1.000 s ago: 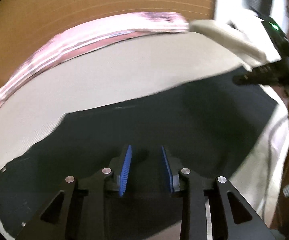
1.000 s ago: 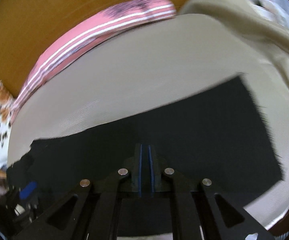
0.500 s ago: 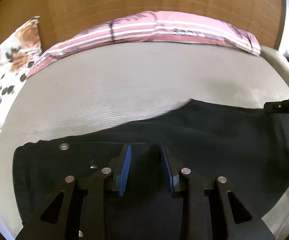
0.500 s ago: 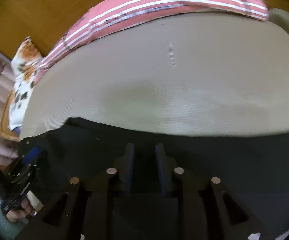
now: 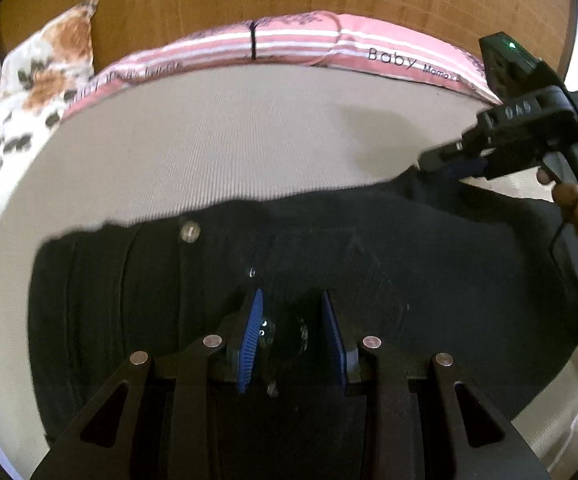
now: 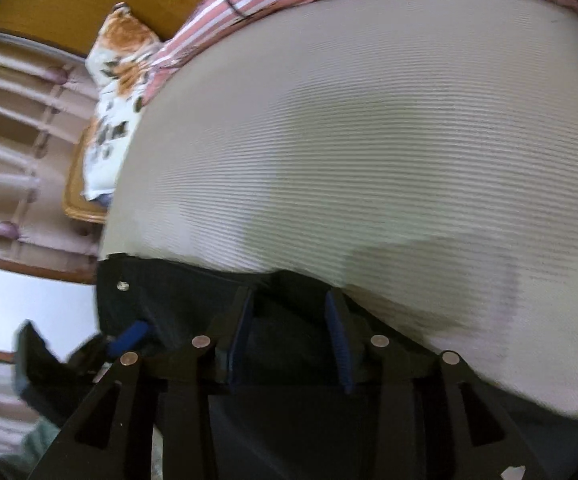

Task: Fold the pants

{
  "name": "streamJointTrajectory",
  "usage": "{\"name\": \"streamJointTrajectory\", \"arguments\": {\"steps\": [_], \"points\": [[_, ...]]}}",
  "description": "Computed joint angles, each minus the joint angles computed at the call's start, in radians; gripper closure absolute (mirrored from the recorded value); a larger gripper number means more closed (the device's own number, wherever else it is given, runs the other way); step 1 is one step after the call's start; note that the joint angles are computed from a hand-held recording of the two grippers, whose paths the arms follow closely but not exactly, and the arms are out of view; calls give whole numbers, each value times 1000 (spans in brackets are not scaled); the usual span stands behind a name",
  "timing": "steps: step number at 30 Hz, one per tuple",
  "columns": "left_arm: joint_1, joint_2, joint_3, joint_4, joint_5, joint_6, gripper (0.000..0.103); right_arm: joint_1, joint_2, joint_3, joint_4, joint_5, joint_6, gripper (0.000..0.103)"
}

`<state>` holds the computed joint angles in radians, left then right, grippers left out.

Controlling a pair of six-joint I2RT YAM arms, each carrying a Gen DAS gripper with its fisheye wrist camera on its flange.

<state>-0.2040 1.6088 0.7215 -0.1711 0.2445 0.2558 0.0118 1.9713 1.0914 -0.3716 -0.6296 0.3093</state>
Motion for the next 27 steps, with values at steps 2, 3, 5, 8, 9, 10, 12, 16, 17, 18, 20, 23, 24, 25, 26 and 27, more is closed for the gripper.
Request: {"name": "streamJointTrajectory", "arguments": {"steps": [2, 3, 5, 8, 9, 10, 12, 16, 17, 18, 20, 23, 24, 25, 26, 27], "points": [[26, -11, -20, 3, 35, 15, 71, 15, 18, 16, 5, -9, -3, 77], [38, -14, -26, 2, 50, 24, 71, 24, 18, 17, 17, -14, 0, 89], [64, -16, -30, -7, 86, 34, 71, 35, -19, -7, 51, 17, 21, 89], [117, -4, -18, -35, 160, 36, 71, 45, -57, -22, 61, 65, 26, 91], [134, -1, -18, -38, 181, 28, 71, 54, -56, -24, 73, 101, 34, 92], [144, -1, -19, -40, 193, 20, 71, 64, -46, -23, 86, 140, 43, 93], [143, -11, -31, -30, 191, 21, 71, 87, -14, -17, 107, 204, 50, 94], [80, -49, -52, -13, 92, 38, 71, 102, -32, -40, 141, 240, 62, 90], [58, -61, -48, -23, 62, 39, 71, 98, -45, -45, 139, 239, 65, 89], [42, -70, -39, -34, 45, 35, 71, 96, -71, -57, 138, 253, 80, 81], [20, -102, -30, -41, 31, 20, 71, 87, -163, -114, 162, 289, 113, 72], [-25, -158, -1, -58, 47, -6, 67, 51, -339, -216, 145, 312, 105, 71], [-53, -166, 16, -60, 49, -19, 65, 33, -399, -248, 125, 319, 100, 70], [-79, -167, 36, -64, 56, -27, 63, 3, -460, -284, 105, 315, 91, 70], [-111, -158, 60, -67, 62, -36, 62, -24, -512, -313, 80, 320, 82, 70], [-140, -148, 80, -68, 60, -46, 62, -61, -580, -349, 40, 342, 61, 70]]}}
